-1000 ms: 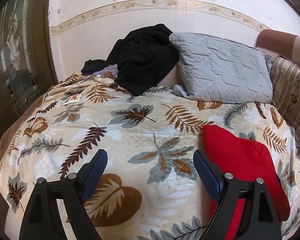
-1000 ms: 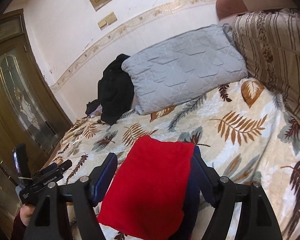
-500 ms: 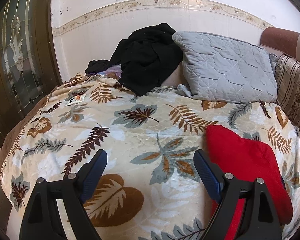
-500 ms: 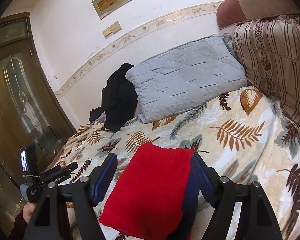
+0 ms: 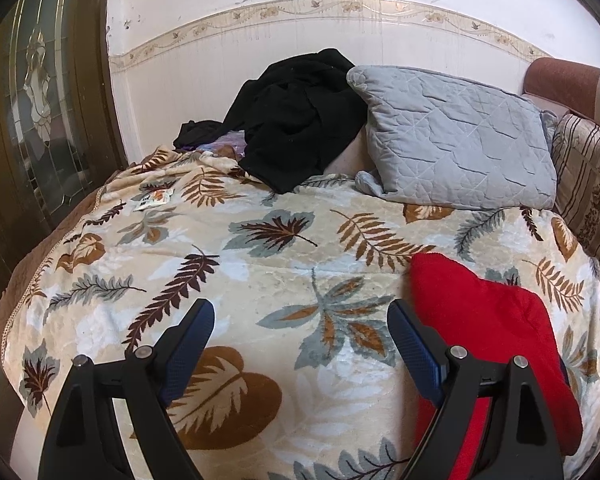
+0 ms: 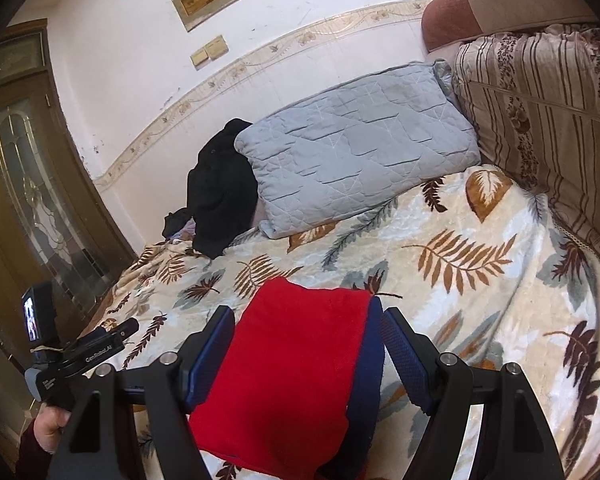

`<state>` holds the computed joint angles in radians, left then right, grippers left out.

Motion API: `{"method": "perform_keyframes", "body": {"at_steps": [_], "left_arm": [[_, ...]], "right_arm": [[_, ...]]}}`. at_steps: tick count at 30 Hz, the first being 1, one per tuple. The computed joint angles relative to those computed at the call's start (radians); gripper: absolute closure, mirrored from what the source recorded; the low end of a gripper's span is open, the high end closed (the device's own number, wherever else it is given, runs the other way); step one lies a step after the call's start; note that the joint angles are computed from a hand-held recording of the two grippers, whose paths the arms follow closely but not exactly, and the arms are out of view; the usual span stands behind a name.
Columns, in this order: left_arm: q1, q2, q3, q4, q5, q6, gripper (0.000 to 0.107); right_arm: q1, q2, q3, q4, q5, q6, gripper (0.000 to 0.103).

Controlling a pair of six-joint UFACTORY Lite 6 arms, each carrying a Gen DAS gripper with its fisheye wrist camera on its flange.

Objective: Fold small clothes

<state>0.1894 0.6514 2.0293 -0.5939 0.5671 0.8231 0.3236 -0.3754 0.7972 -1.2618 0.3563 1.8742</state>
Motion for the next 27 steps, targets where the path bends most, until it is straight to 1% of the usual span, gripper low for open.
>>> {"method": "perform_keyframes", "body": {"at_steps": [6, 15, 24, 27], "left_arm": [[-0.010, -0.002, -0.011, 0.011, -0.011, 0.007, 0.018], [-0.031, 0.017, 0.007, 0.038, -0.010, -0.013, 0.018], [-0.058, 0.001, -0.037, 0.014, -0.034, 0.038, 0.018], [-0.068, -0.001, -0.049, 0.006, -0.035, 0.053, 0.018]], "right_arm": [[0.012, -0.010, -0.010, -0.048, 0.005, 0.054, 0.024], [0.006, 0.047, 0.015, -0.030, -0.027, 0.029, 0.024], [-0.006, 0.077, 0.014, -0.063, -0.043, 0.054, 0.024], [-0.027, 0.089, 0.008, -0.082, -0.069, 0.073, 0.024]]}}
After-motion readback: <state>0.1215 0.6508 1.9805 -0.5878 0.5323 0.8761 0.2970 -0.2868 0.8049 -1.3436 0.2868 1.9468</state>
